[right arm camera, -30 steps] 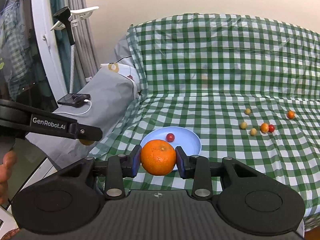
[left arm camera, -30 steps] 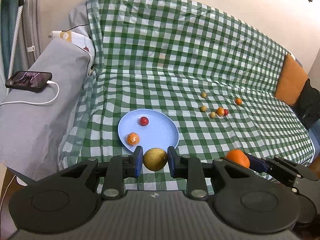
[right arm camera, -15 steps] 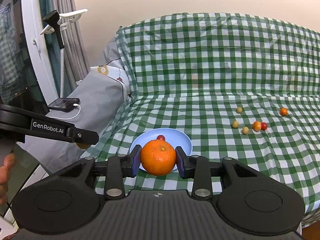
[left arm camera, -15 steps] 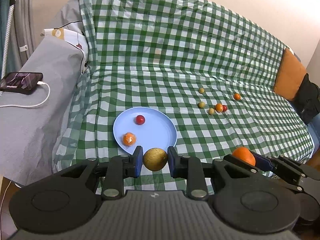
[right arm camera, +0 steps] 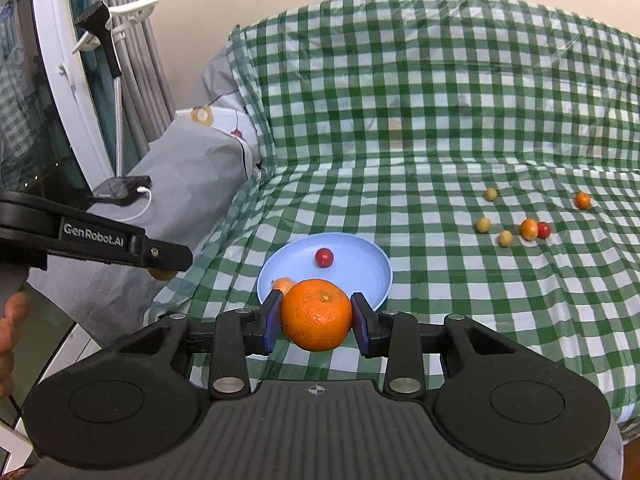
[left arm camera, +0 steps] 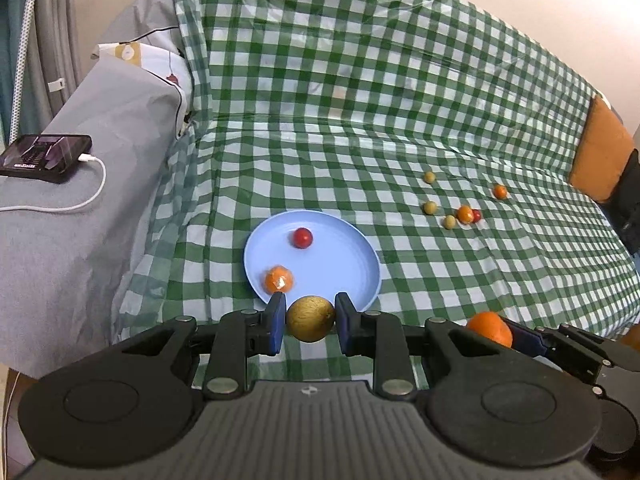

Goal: Organize fruits
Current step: 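Carry both fruits to the blue plate and release them onto it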

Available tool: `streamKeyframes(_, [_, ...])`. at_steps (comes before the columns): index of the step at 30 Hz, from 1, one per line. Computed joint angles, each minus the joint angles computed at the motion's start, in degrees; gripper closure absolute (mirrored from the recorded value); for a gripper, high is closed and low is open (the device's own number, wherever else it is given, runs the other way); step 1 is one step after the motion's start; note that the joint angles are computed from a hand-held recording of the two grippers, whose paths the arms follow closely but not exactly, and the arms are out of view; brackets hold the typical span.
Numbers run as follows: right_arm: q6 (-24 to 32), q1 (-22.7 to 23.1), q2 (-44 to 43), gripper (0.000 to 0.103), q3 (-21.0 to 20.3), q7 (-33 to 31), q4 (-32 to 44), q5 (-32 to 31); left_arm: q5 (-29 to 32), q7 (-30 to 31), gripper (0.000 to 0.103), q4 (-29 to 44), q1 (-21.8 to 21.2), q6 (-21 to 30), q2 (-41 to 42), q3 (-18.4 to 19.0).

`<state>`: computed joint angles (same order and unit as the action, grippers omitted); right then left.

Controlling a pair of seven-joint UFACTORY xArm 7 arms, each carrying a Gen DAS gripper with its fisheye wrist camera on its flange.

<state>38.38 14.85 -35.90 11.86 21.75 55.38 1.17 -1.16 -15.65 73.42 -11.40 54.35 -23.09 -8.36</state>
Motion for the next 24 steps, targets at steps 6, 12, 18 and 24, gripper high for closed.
streamKeyframes(6, [-2.1, 0.6, 6.1, 0.065, -0.6, -2.1, 2.3, 0.1, 0.8, 0.7, 0.074, 1.9, 0.6, -0.5, 4.6, 0.7])
streamKeyframes(12, [-3.4, -0.2, 13.5, 0.065, -0.9, -3.0, 5.1, -1.3, 2.1, 2.0, 0.074, 5.0, 0.7, -1.5, 11.6, 1.0])
streamKeyframes(18, [-4.0, -0.6, 19.5, 0.065, -2.1, -4.2, 7.5, -2.3, 2.6, 2.9, 0.074, 9.8, 0.1, -2.9, 19.7, 1.5])
streamKeyframes(24, [-5.0, -0.7, 25.1, 0.065, -2.9, -5.6, 9.7, -3.2, 4.1, 3.9, 0.074, 14.2, -1.1, -4.3, 27.0, 1.9])
